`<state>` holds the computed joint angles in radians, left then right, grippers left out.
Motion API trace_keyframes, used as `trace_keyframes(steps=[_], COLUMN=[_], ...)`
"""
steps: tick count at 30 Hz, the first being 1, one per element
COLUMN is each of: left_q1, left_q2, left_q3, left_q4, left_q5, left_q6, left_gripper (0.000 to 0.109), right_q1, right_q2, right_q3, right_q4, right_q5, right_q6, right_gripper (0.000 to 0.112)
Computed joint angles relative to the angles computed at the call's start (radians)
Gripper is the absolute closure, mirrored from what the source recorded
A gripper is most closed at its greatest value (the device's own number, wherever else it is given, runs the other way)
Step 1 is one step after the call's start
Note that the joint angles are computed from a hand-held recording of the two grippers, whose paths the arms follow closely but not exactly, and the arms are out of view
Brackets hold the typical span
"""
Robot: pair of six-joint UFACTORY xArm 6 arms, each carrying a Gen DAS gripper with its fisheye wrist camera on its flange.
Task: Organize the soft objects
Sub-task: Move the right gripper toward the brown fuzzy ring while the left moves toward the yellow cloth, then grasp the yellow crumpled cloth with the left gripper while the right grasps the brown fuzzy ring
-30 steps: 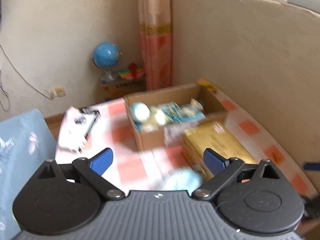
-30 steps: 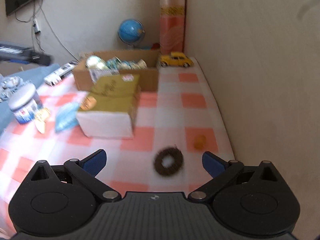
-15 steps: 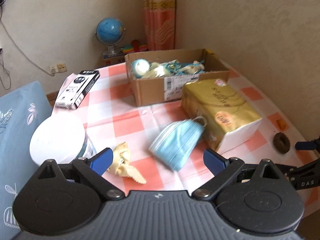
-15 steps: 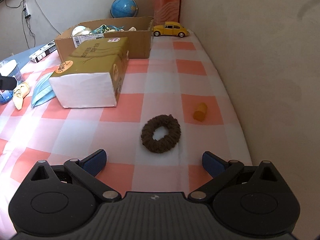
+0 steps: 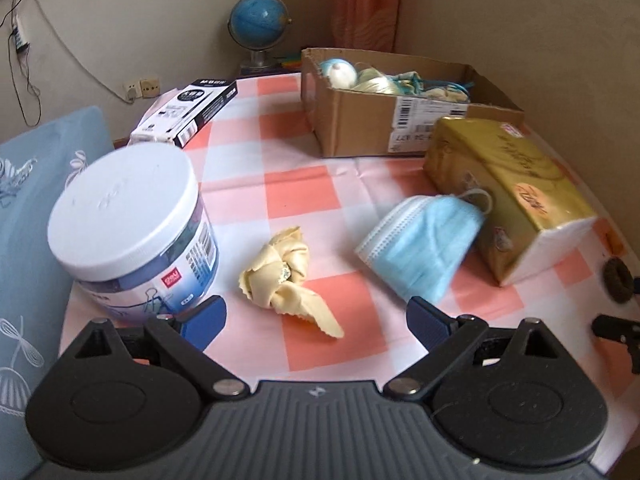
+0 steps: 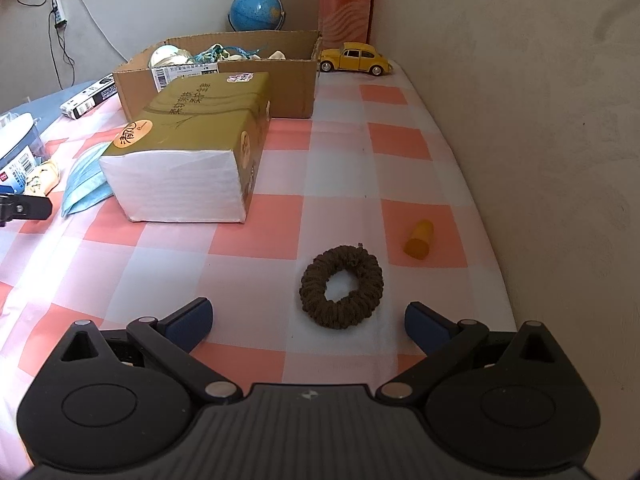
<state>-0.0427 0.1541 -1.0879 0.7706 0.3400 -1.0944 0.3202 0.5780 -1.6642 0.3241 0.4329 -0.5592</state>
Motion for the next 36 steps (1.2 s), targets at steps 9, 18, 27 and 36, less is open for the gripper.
trace_keyframes(steps=[9, 18, 27, 36], left_q1=[0.02, 0.031, -0.008, 0.002], left_q2=[0.019, 0.016, -0.007, 0.018], left_q3=[-0.008, -0.008, 0.031, -0.003], left_q4=[0.145, 0.148, 0.01, 0.083], left_q5=[-0.001, -0.02, -0.077, -0.054], left_q6=[-0.178, -0.173, 0.036, -0.075], left_gripper=[0.034, 0.075, 0.077, 0.058], right_q1=[0.004, 0.006, 0.011, 0.015], right_q2=[-0.015, -0.021, -0.027, -0.016], right_q3=[0.042, 0.053, 0.06, 0.044], right_q4=[0.029, 0.038, 0.066, 0.023], right_q5=[-0.054, -0.063, -0.063, -0.078], right_q6=[-0.017, -0.029, -0.071, -0.047], right_gripper=[0.009, 0.009, 0.009, 0.017])
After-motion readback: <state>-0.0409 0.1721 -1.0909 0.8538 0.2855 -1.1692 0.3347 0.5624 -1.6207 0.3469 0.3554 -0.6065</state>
